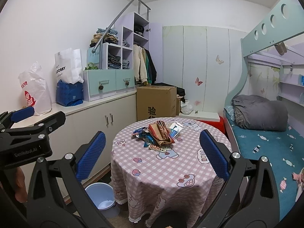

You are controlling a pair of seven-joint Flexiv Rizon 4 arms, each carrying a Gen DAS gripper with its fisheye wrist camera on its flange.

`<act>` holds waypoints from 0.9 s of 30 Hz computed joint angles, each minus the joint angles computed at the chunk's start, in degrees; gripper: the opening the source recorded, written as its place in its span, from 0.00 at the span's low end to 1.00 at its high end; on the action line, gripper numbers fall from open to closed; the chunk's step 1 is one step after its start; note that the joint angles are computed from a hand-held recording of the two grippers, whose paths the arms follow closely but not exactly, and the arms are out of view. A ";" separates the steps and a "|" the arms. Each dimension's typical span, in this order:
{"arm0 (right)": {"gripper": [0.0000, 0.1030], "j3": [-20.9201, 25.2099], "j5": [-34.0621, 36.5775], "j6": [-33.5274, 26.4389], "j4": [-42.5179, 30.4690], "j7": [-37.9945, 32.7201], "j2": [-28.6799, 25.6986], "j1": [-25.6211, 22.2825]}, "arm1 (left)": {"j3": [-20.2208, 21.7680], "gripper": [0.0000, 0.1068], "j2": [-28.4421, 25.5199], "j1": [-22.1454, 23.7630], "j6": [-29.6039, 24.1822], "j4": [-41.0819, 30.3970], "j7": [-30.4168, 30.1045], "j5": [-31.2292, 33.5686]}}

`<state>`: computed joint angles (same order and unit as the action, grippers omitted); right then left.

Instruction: Collect trash

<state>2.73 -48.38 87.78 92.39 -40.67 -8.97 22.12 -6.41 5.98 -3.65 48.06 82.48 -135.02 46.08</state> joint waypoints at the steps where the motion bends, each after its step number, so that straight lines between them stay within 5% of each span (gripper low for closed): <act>1: 0.94 0.59 1.14 -0.45 -0.38 -1.03 -0.30 -0.15 | 0.09 0.92 -0.06 0.05 0.00 0.08 0.13 -0.22; 9: 0.94 4.00 14.23 -2.46 -3.32 -11.26 -3.24 -0.02 | 1.41 0.92 -1.52 0.47 -1.42 -0.32 1.80 -3.02; 15: 0.94 1.16 14.90 -4.69 -5.21 -9.15 -5.80 1.94 | 3.19 0.92 -3.88 0.60 -2.54 -0.60 3.43 -6.58; 27: 0.94 1.77 24.36 -15.75 -18.91 -14.65 -17.78 1.09 | 7.40 0.92 -17.08 0.46 -0.24 -6.65 18.63 -24.01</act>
<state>4.50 -24.02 72.04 73.48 -55.33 -26.75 23.21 0.99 -11.10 -3.19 47.82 75.84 -116.39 22.08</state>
